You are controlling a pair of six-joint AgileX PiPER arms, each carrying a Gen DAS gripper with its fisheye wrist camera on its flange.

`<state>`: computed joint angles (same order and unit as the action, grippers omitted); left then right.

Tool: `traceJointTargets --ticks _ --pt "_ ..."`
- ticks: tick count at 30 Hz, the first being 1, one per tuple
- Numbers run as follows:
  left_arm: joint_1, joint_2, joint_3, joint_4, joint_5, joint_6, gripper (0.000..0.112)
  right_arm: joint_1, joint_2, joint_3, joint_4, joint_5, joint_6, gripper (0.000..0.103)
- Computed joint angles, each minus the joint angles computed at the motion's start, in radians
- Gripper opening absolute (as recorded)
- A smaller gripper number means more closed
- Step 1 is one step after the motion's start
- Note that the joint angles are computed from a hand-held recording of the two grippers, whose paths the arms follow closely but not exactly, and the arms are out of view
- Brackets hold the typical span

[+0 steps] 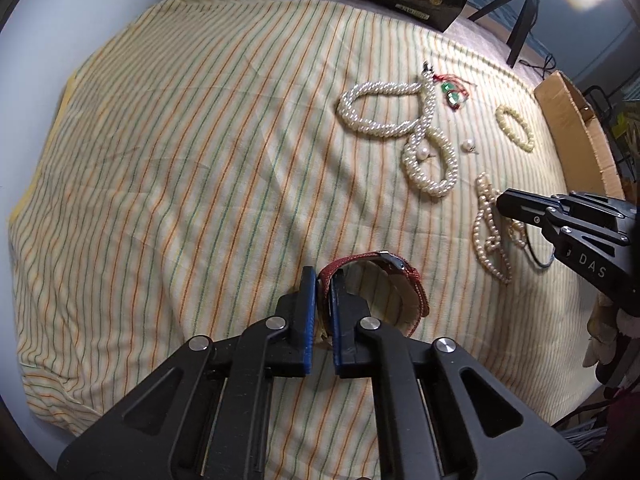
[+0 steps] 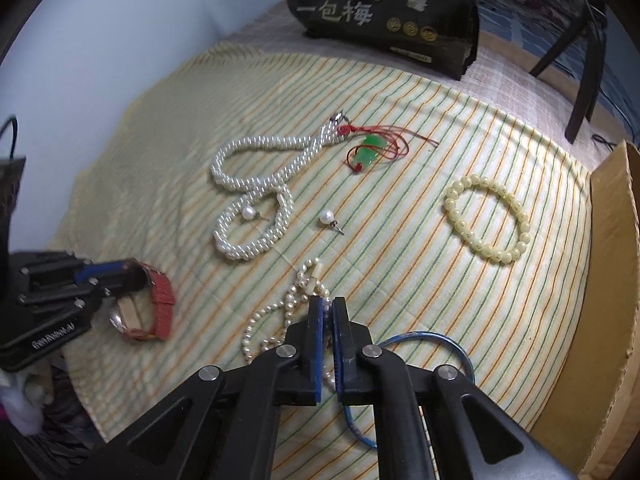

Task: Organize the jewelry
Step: 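Grasp the brown leather watch with the left tool while the right tool grasps the short pearl strand, then carry the watch and pearl strand into the cardboard box and open both tools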

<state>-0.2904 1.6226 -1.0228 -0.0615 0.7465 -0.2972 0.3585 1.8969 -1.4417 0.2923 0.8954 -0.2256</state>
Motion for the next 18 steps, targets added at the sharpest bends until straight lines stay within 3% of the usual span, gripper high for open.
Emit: traceJointTargets --ticks 11,18 --pt "0.009 -0.093 -0.009 -0.010 0.007 0.004 0.004 -0.054 -0.091 0.002 0.101 0.013 -0.044 0.002" --pt "-0.009 -0.135 -0.035 -0.021 0.005 0.001 0.004 -0.036 -0.170 -0.020 0.029 0.006 0.017 0.002"
